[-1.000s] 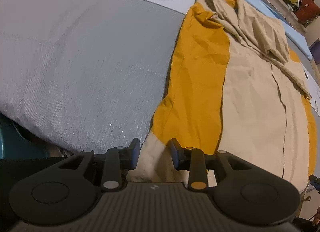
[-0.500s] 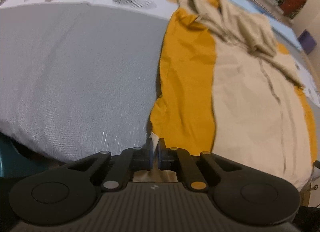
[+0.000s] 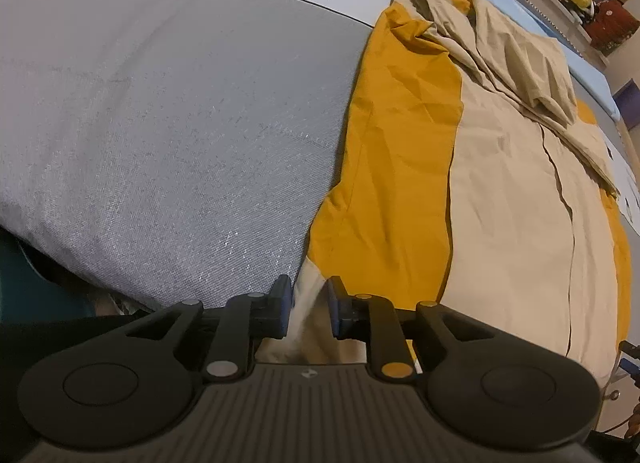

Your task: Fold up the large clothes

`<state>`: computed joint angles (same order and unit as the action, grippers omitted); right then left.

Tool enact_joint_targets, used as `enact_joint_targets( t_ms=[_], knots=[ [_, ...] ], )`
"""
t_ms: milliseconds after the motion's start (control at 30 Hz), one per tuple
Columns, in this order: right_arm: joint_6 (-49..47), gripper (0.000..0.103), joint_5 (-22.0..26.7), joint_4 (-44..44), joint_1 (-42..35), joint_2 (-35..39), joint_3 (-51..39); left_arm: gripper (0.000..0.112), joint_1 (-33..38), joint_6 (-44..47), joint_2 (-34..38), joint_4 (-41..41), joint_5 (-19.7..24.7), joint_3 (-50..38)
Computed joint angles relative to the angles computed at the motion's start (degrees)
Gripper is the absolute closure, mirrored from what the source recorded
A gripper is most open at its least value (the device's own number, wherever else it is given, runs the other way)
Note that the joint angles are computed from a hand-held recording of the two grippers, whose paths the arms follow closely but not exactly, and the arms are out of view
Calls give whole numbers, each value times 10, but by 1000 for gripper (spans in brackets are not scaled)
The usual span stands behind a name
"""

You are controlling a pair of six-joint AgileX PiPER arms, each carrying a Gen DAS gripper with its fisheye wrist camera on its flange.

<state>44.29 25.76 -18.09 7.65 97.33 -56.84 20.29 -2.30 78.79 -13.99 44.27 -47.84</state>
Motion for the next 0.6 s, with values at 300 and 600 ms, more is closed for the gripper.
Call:
enact_joint_targets(
  t_ms=[300, 600],
  knots=[
    [-51, 88, 9, -14, 28, 6, -6, 91, -15, -9, 3, 13, -8, 1],
    [-44, 101, -12, -33, 41, -36, 17, 109, -17, 39, -43, -9, 4, -2]
  ],
)
